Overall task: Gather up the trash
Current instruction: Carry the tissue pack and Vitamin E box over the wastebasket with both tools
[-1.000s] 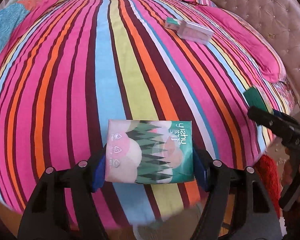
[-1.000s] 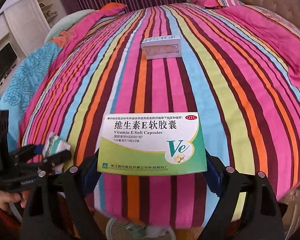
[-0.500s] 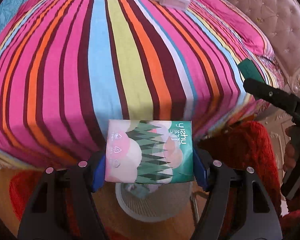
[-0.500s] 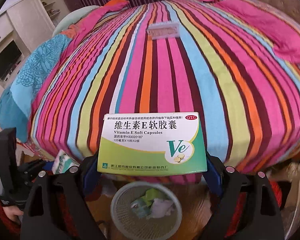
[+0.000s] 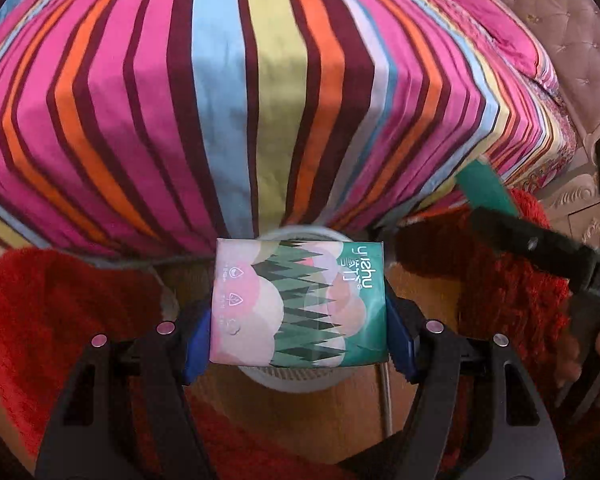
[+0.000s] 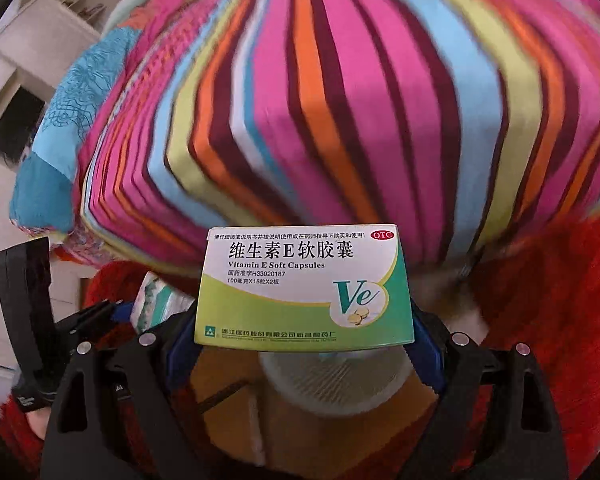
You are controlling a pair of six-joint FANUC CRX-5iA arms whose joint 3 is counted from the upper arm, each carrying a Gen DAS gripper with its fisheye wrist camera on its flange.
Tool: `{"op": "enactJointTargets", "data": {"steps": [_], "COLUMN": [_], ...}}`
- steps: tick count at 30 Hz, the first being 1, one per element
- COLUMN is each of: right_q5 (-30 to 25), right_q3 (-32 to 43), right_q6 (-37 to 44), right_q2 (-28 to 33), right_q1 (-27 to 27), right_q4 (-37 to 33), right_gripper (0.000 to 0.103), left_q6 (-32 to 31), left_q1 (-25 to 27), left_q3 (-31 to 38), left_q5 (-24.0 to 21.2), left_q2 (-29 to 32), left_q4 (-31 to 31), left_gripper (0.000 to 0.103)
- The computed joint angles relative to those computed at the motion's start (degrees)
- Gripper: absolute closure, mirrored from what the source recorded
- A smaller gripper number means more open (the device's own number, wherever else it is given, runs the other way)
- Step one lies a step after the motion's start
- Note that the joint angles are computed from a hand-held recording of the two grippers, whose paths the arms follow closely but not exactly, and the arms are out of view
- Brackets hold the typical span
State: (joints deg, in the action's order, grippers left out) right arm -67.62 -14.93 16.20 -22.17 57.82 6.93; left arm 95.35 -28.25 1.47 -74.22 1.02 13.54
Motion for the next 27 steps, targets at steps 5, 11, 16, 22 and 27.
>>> {"op": "enactJointTargets", "data": {"steps": [5,11,16,22,27], "right_q5": [-0.51,-3.06,-4.15,-5.14,-5.19], "right_q3": [1.42,3.65,3.34,3.76,3.68], "right_q6": [5.15,9.73,10.02,11.63,13.75], "right_q2": [2.21,6.22,7.78,9.96,11.50], "right_q1": [-5.04,-10.26,-13.15,-15.50,-18.15], "right_q4": [-12.00,-22.24,-27.30,-31.82,-36.05], "right_gripper": [0.021,0.021,0.021,0.021,0.021], "left_q6": [-0.14,-0.38,-0.38,-0.86,-0.50], "left_q1": [0.62,0.83,-0.09,-0.96,-1.36], "left_q3": [-1.68,-2.12,-0.64,1.05,2.34], "left_q5": [-2.20,-6.23,-9.17,-11.39,-13.57], "left_q2": [1.51,5.25,8.40,11.54,13.72], "left_q4": [2.22,4.15,3.85,3.56,3.23], "left_gripper": [0.034,0.034,0.034,0.034,0.034]}}
